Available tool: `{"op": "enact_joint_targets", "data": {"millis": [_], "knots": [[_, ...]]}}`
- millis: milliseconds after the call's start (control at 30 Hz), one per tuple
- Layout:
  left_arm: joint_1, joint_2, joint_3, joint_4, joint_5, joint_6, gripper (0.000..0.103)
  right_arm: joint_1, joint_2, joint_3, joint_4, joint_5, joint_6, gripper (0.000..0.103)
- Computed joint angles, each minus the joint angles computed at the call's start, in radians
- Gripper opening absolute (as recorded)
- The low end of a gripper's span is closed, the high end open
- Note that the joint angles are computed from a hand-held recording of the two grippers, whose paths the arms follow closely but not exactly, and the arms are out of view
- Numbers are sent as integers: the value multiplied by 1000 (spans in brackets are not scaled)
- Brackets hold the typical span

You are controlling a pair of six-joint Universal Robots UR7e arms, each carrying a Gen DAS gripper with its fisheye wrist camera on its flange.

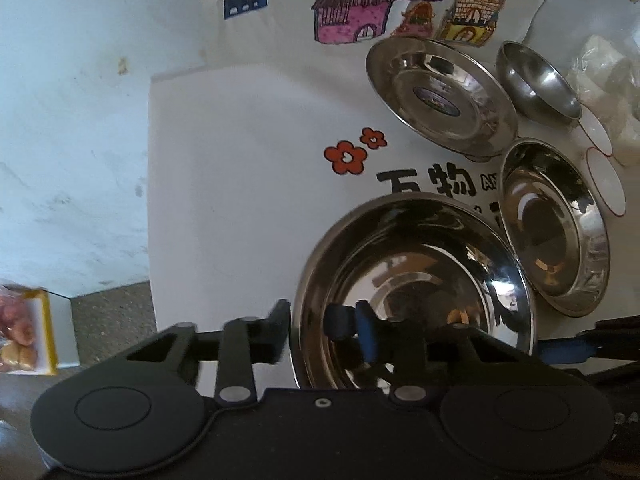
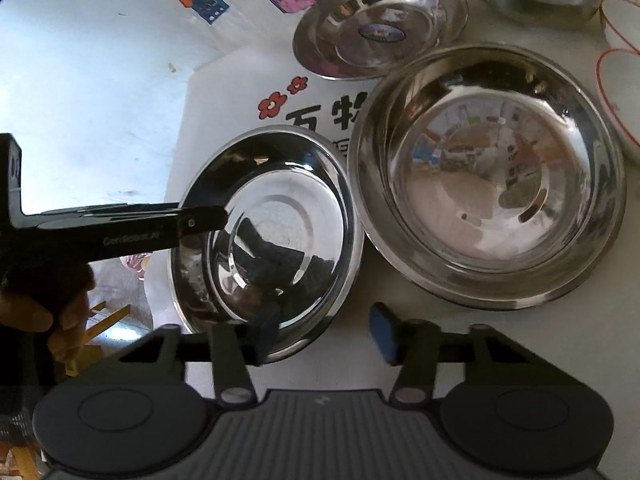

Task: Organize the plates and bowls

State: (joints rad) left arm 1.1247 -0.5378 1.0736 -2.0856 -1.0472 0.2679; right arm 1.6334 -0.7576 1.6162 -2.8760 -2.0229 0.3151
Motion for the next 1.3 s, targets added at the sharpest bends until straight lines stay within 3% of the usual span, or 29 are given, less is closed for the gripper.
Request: {"op": "enact_joint_targets", "data": {"millis": [133,200,433,767,1100,1300], "knots": [[4,-4,6,-12,8,-9,19,-1,14,-14,-1,-6,10,29],[10,-4,-4,1,-7,-19,17,-1,21,-19,-3,-5,14,21],[6,-40,28,-4,-2,-24,14,2,23,-36,13,15,-8,20],[-24,-130,139,-118,-20,-68,14,24,-15,-23,-18,23,-151,20],[-98,-30,131,-235,-47,-13,15,-13,-119,64,-85,-73,-157,20],[-131,41,114,-231,-29,-5,18,-66,-171,83,-39,-102,-154,20]]}}
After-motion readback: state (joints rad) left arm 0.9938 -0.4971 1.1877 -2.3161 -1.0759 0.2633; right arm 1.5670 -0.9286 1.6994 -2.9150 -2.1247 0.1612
